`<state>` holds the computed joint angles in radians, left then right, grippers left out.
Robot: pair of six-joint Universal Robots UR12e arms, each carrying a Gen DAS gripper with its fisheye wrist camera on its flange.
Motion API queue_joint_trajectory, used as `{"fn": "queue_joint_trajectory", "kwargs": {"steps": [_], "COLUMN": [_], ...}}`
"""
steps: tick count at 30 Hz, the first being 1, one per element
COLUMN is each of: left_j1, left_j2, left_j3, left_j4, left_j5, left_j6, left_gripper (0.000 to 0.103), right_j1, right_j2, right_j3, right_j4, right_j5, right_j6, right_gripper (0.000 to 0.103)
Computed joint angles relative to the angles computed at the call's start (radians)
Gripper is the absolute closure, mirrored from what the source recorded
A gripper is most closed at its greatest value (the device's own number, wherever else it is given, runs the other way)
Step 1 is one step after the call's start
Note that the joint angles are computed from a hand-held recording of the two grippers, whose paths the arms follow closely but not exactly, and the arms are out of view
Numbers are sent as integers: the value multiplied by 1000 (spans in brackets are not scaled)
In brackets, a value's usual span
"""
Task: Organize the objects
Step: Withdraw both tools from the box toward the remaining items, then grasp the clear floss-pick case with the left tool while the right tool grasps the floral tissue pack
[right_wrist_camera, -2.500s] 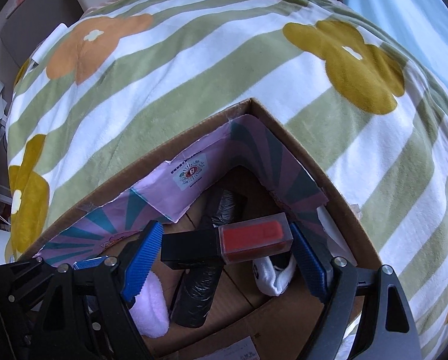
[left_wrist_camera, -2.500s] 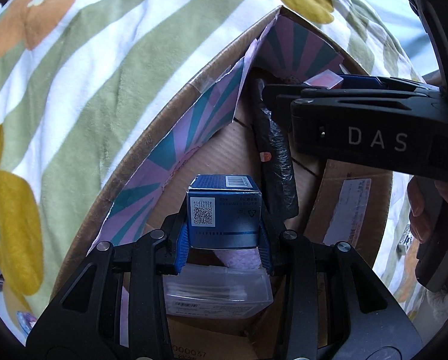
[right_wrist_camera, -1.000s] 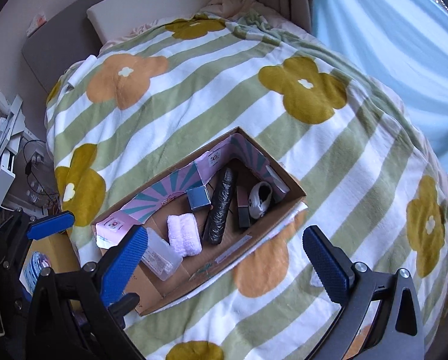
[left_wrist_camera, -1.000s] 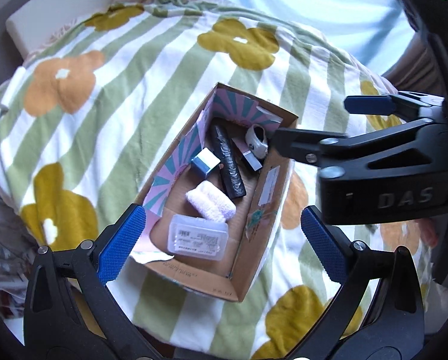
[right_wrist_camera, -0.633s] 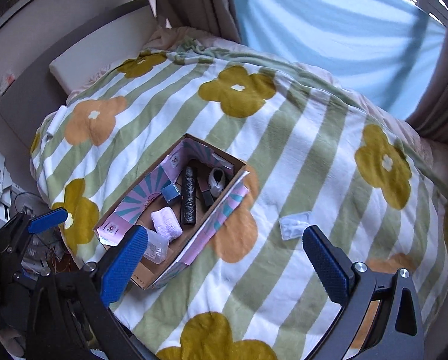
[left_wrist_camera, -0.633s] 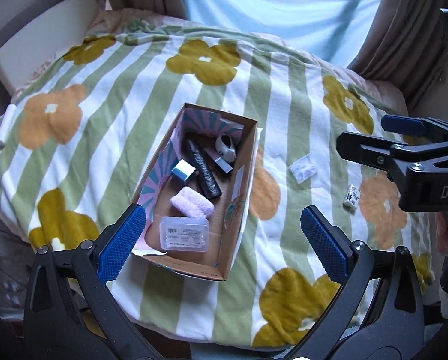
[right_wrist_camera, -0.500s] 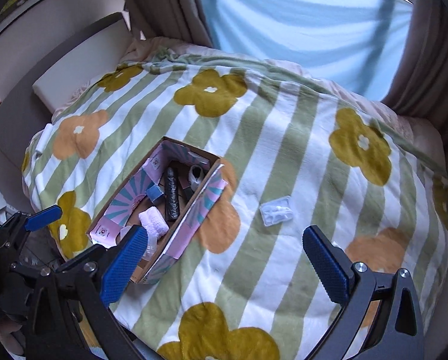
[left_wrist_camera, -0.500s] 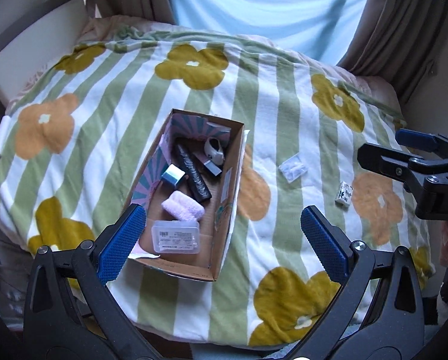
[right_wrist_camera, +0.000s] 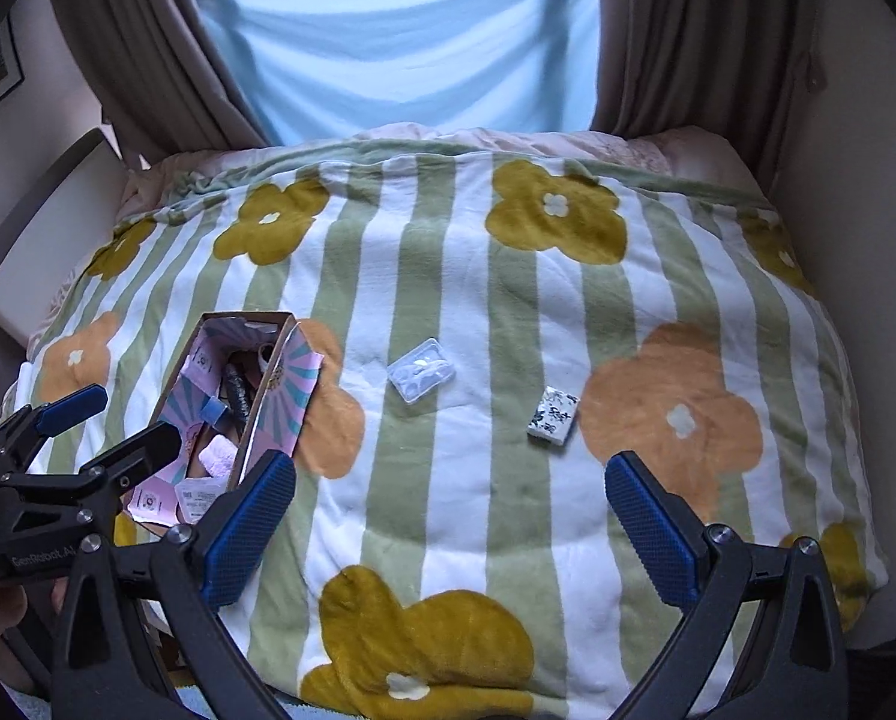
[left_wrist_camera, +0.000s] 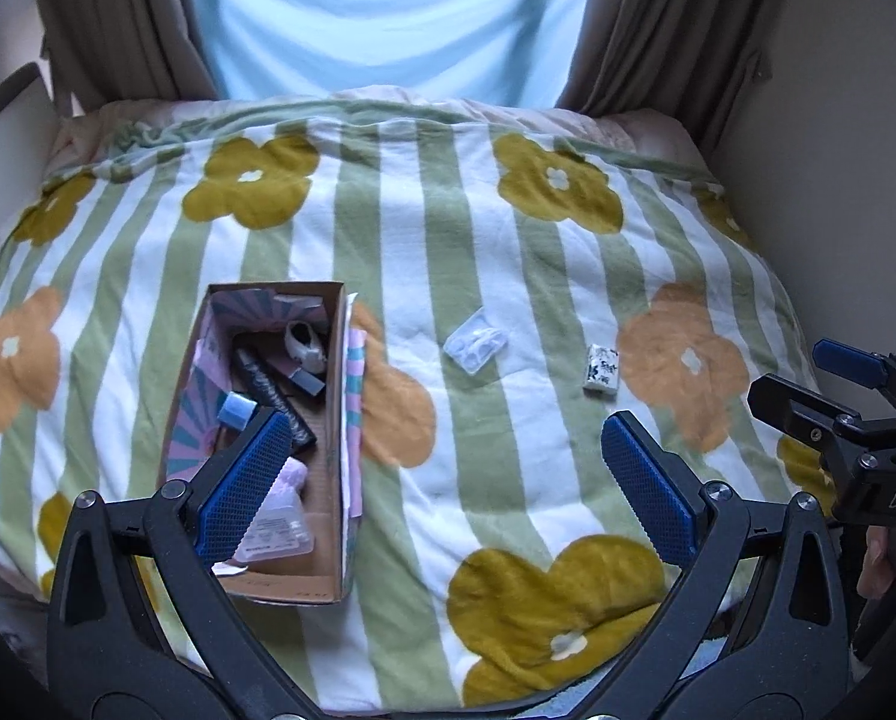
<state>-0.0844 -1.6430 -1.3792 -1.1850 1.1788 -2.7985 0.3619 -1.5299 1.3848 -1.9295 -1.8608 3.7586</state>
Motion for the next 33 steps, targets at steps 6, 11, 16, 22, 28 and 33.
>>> {"fn": "queue_joint_trajectory", "kwargs": {"steps": [6,11,16,22,28,33], "left_j1": [-21,-35,-53,-78,-107,-131], "left_j2": [-10,-30,-71,-135,-208,-271], "left_j3": [13,39,84,149,201,234], "left_j4": [-17,-57,-106,-154,-159,-164], "left_j5": [-24,-34,-28,-22,-4,8], "left_j6": [46,79,100,131,174,195], "left_gripper": [0,0,0,0,0,0], "right_j1": [-4,-6,-17,-43,-76,-103], "right_j2": [-32,-43,-37,-20,3,28], "right_j3": [32,42,38,36,59,85], "right_j4": [17,31,53,63,42,25], "right_j5": [-28,-45,-55,-62,-57,-54], "right_j6": [94,150,184,221,233,228], "right_gripper": [0,0,0,0,0,0]}}
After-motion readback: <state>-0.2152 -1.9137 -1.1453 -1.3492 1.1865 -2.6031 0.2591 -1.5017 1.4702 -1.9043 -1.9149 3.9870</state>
